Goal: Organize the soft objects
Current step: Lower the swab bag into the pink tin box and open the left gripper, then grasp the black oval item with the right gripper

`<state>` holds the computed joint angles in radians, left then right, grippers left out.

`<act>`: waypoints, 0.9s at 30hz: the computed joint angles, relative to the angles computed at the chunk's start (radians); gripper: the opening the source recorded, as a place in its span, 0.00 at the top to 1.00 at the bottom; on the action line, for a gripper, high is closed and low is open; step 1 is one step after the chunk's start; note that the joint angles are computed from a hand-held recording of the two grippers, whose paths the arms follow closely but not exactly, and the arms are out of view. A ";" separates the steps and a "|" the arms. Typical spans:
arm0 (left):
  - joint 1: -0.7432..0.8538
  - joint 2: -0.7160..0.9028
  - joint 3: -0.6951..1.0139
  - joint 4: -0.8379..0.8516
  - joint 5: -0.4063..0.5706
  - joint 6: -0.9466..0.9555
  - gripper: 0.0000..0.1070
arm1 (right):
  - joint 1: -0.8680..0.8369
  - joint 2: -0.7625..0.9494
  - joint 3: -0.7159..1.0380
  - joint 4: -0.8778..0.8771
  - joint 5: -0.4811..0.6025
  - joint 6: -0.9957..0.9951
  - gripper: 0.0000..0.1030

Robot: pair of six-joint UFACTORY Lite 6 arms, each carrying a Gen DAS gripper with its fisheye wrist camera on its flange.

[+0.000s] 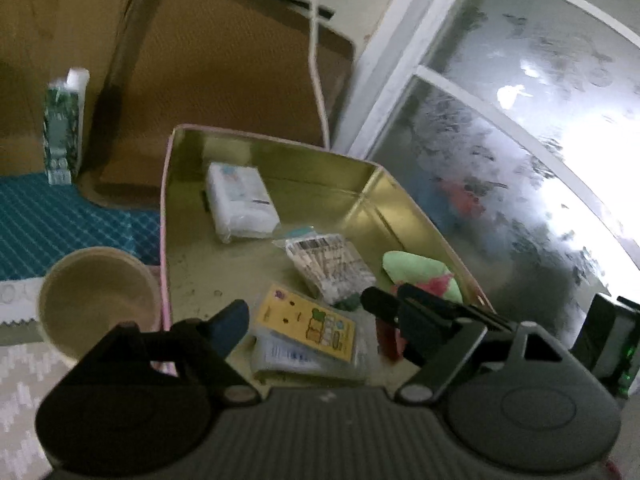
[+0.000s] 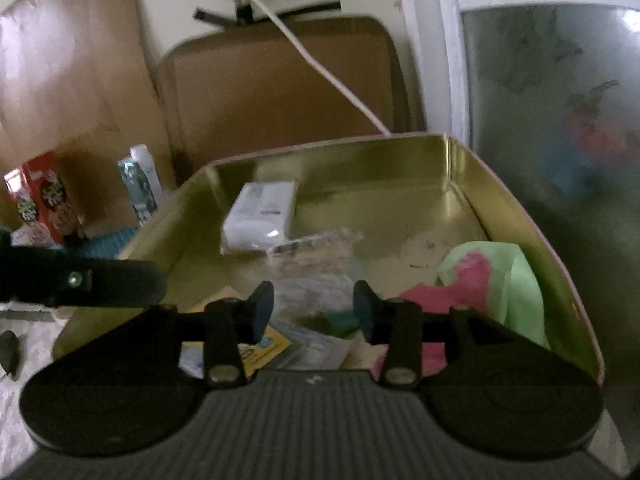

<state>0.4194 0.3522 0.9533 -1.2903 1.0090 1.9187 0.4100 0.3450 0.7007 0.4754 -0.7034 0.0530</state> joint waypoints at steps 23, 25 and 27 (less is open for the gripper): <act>0.780 0.658 0.754 0.234 0.150 0.080 0.26 | 0.525 0.177 0.193 0.027 -0.088 -0.091 0.50; 0.793 0.737 0.869 0.203 0.170 0.036 0.26 | 0.512 0.260 0.350 -0.033 0.040 -0.147 0.50; 0.802 0.813 0.987 0.215 0.237 -0.044 0.26 | 0.498 0.361 0.533 -0.054 0.153 -0.212 0.50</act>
<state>1.2214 1.1652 1.9408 -1.0757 1.2461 1.8745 0.9077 0.7060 1.2340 0.4214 -0.5506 -0.1591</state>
